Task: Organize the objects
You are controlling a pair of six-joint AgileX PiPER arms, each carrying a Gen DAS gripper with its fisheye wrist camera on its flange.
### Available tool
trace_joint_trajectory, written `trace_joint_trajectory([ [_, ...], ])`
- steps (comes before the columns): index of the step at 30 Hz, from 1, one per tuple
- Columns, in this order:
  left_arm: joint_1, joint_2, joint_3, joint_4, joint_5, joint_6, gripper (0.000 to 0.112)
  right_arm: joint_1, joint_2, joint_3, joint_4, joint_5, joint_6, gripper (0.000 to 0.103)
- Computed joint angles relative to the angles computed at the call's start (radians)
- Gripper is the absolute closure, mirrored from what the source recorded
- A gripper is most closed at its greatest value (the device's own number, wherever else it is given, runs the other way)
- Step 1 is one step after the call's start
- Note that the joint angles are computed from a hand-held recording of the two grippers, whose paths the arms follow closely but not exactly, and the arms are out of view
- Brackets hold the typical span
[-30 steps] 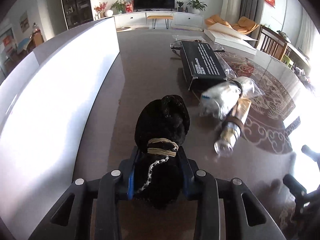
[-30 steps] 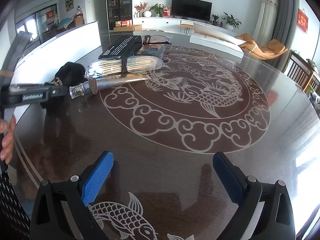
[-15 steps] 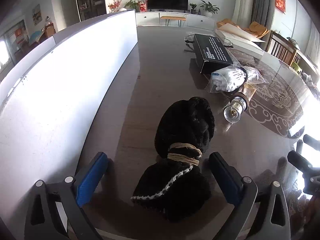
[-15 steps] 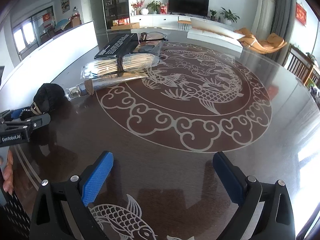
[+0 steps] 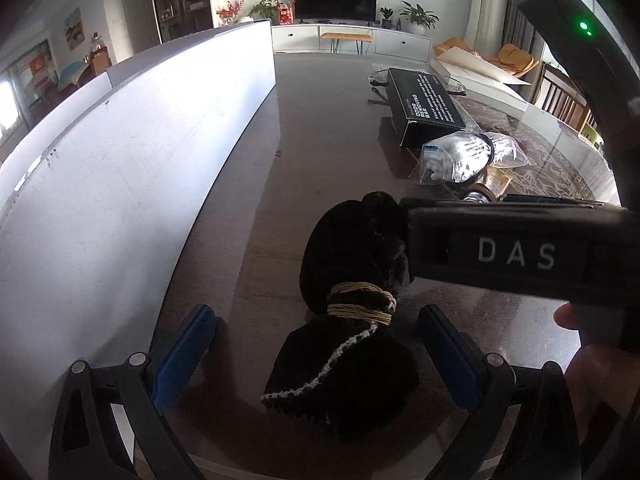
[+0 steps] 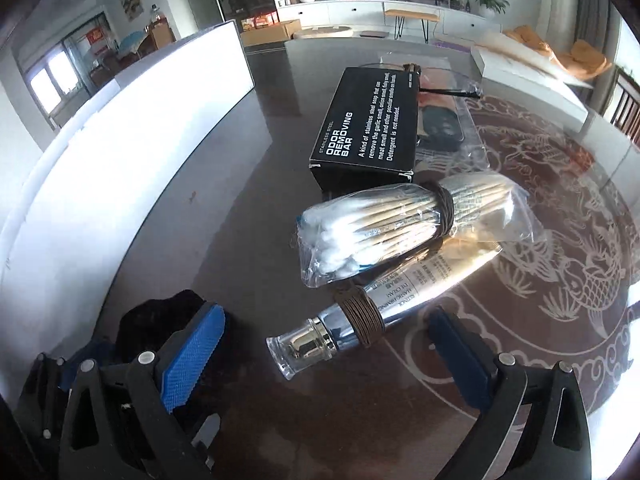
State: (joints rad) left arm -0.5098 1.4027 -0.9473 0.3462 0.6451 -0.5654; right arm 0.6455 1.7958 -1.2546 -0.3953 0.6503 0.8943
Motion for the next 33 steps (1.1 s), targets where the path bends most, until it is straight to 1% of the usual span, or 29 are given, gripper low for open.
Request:
trace_joint_trajectory([
  [1, -0.001, -0.002, 0.001, 0.0, 0.001, 0.0, 0.009, 0.006, -0.014, 0.027, -0.034, -0.014, 0.023, 0.016],
  [2, -0.001, -0.003, 0.001, 0.0, 0.002, -0.001, 0.009, 0.016, -0.032, 0.056, -0.092, -0.016, 0.069, 0.03],
  [3, -0.002, -0.003, 0.0, 0.0, 0.002, -0.001, 0.009, 0.014, -0.059, 0.095, -0.12, -0.032, 0.087, 0.041],
  [5, -0.002, -0.001, 0.0, 0.002, 0.002, -0.003, 0.009, 0.009, -0.109, 0.163, -0.163, -0.051, 0.118, 0.053],
  [7, -0.002, -0.001, 0.001, 0.002, 0.001, -0.003, 0.009, 0.0, -0.165, 0.241, -0.213, -0.067, 0.156, 0.053],
  [10, -0.003, -0.002, 0.002, 0.003, 0.001, -0.003, 0.009, -0.018, -0.261, 0.378, -0.335, -0.079, 0.254, 0.053],
  [11, -0.002, -0.002, 0.002, 0.002, 0.001, -0.003, 0.009, -0.045, -0.282, 0.41, -0.353, -0.1, 0.262, 0.051],
  [13, -0.003, -0.003, 0.002, 0.003, 0.002, -0.004, 0.009, -0.083, -0.318, 0.458, -0.355, -0.123, 0.25, 0.028],
  [14, -0.002, -0.002, 0.002, 0.001, 0.001, -0.001, 0.009, -0.114, -0.318, 0.456, -0.308, -0.12, 0.191, 0.002],
  [15, -0.004, 0.0, 0.0, 0.001, 0.005, -0.001, 0.009, -0.137, -0.315, 0.455, -0.258, -0.122, 0.139, 0.0],
  [16, -0.004, -0.01, 0.007, -0.001, 0.008, 0.0, 0.009, -0.153, -0.324, 0.461, -0.247, -0.143, 0.123, 0.0],
  [17, -0.005, -0.008, 0.004, -0.004, 0.011, 0.002, 0.009, -0.156, -0.317, 0.454, -0.235, -0.134, 0.102, 0.0],
  [22, 0.009, 0.01, -0.022, -0.039, 0.022, 0.05, 0.009, -0.162, -0.316, 0.451, -0.234, -0.134, 0.089, 0.0],
  [26, -0.004, 0.006, -0.008, -0.003, 0.007, 0.002, 0.009, -0.162, -0.319, 0.454, -0.234, -0.134, 0.088, 0.0],
  [33, 0.003, 0.003, -0.003, -0.011, -0.003, 0.014, 0.009, -0.161, -0.321, 0.456, -0.235, -0.134, 0.09, 0.0],
])
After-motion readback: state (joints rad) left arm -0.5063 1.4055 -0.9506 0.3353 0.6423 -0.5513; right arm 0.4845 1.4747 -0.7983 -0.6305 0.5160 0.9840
